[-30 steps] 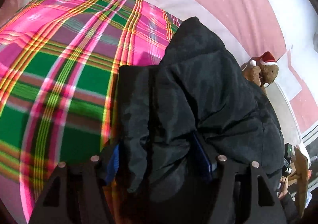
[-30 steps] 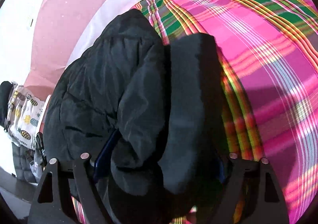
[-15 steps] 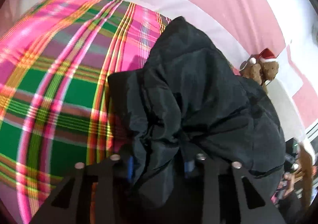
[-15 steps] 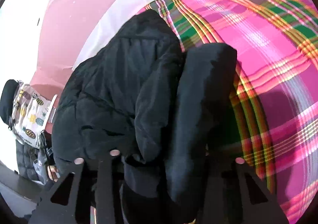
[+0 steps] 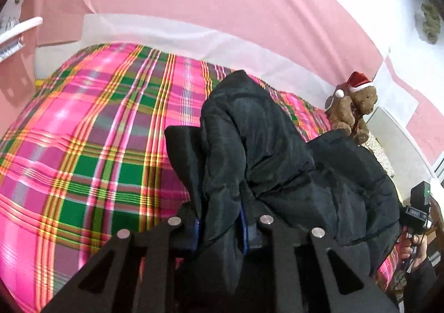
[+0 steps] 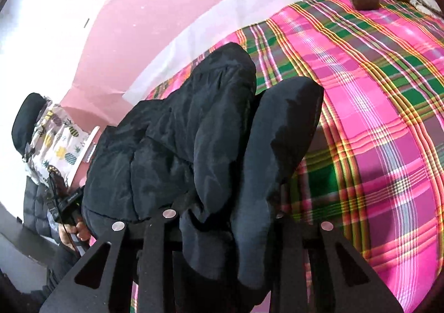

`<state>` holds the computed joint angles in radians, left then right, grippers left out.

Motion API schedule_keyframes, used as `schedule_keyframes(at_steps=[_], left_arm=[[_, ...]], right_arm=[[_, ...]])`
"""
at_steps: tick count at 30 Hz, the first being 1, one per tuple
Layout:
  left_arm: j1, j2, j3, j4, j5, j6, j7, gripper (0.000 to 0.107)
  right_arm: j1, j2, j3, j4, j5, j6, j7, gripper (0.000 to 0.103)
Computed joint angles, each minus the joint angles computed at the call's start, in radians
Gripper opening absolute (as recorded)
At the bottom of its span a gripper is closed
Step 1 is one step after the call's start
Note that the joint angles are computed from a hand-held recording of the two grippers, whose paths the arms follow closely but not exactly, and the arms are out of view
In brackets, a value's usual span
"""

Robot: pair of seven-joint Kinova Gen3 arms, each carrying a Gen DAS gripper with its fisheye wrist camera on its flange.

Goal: Fold large clothes

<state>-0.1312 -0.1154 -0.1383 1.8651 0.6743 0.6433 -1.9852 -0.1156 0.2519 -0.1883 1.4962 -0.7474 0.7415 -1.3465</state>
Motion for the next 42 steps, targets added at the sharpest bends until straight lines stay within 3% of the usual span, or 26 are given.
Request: schedule_keyframes(at_steps=[9, 20, 28, 31, 35, 42], left_arm=[[-0.043, -0.029, -0.078, -0.042, 0.007, 0.063, -0.035, 0.021], [-0.219, 0.053, -0.15, -0.111, 0.098, 0.125, -0.192, 0.021], [-0.375, 0.167, -0.113, -0.112, 0.253, 0.129, -0.348, 0.014], [-0.398, 0.208, -0.082, -0.078, 0.228, 0.103, -0.346, 0.014], [-0.444, 0.216, -0.047, -0.026, 0.289, 0.091, -0.411, 0.015], [-0.398, 0.183, -0.031, -0.043, 0.128, 0.034, -0.26, 0.022]], right_arm=[[-0.066, 0.046, -0.027, -0.108, 0.032, -0.021, -0.043, 0.029], [-0.207, 0.268, -0.064, -0.415, 0.192, -0.001, -0.181, 0.029], [-0.275, 0.399, -0.072, -0.552, 0.268, -0.01, -0.235, 0.03], [-0.314, 0.444, -0.018, -0.592, 0.333, 0.06, -0.335, 0.033], [-0.273, 0.445, -0.058, -0.534, 0.324, 0.047, -0.337, 0.04], [-0.293, 0.433, -0.023, -0.564, 0.367, 0.107, -0.442, 0.057]])
